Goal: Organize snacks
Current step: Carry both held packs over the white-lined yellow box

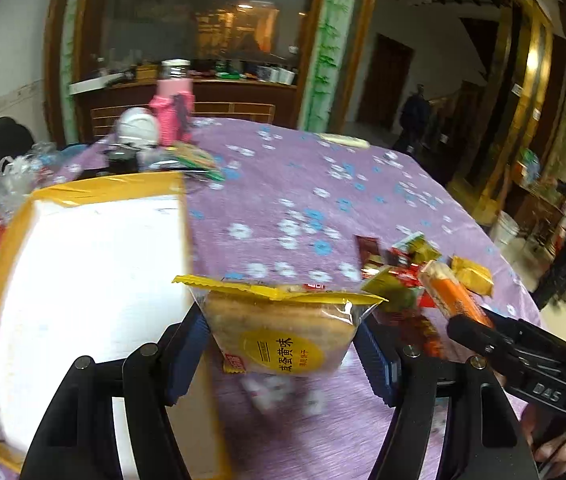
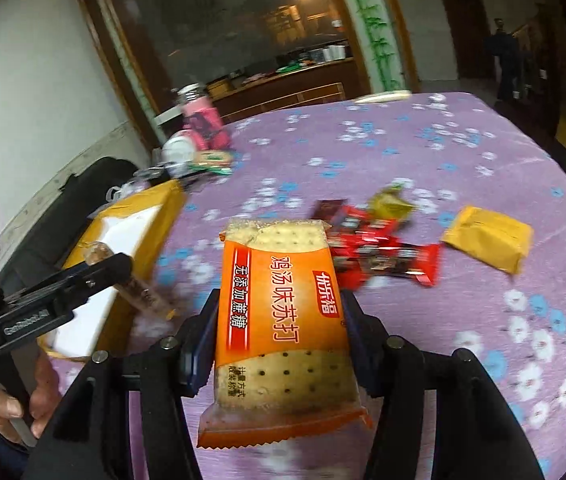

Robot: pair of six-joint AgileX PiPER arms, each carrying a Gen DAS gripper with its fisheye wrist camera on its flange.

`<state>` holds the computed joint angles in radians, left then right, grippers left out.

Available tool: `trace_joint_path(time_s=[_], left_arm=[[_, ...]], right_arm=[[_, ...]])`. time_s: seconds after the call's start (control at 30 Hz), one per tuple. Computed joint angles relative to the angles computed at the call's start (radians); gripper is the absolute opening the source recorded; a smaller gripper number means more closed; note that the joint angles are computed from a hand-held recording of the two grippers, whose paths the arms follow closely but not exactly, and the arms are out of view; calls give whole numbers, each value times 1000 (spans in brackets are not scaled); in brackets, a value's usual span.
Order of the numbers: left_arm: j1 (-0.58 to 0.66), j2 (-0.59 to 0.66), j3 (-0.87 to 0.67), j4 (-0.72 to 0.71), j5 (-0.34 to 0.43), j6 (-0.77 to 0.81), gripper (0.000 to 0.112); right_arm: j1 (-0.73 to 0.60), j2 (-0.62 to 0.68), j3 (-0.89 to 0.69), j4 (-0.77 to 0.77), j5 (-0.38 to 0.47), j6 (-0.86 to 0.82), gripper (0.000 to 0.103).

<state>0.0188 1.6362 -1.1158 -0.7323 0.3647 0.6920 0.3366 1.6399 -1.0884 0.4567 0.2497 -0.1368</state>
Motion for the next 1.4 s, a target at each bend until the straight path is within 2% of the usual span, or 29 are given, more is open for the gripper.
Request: trace_joint_path(time_s=[0.03,0.1,0.27,0.3,0.5,0.63,0.73,0.83,1.03,1.27,1.33,1.4], left_arm=[[28,-9,4,-31,18,31,73],[108,-8,-3,-150,108,141,73],[239,-13,4,-273,239,266,73],[268,-3,-5,-306,292,300,72],[420,84,-99,-396,559,309,72],[493,142,-166,-440,688,298,72],[516,126,-160,-435,654,302,72],[557,130,-166,-446,667,321,72],[600,137,-152,-409,576,348,72],[606,98,-40,-386,386,457,72],[620,89,-8,-383,365,492,72],[644,85,7,-382,379,521,73]], right_arm=[[18,8,-22,-4,14,10,55],[57,29,-69,-50,40,57,55],[148,86,-184,-150,81,157,55],[165,100,-211,-191,90,201,55],[209,144,-308,-252,132,274,55],[239,175,-366,-296,156,311,55],[259,218,-420,-285,183,304,55],[283,259,-464,-274,202,297,55],[344,358,-596,-274,270,276,56],[422,504,-801,-355,385,321,56],[437,543,-853,-372,420,327,56],[449,575,-892,-390,453,334,56]])
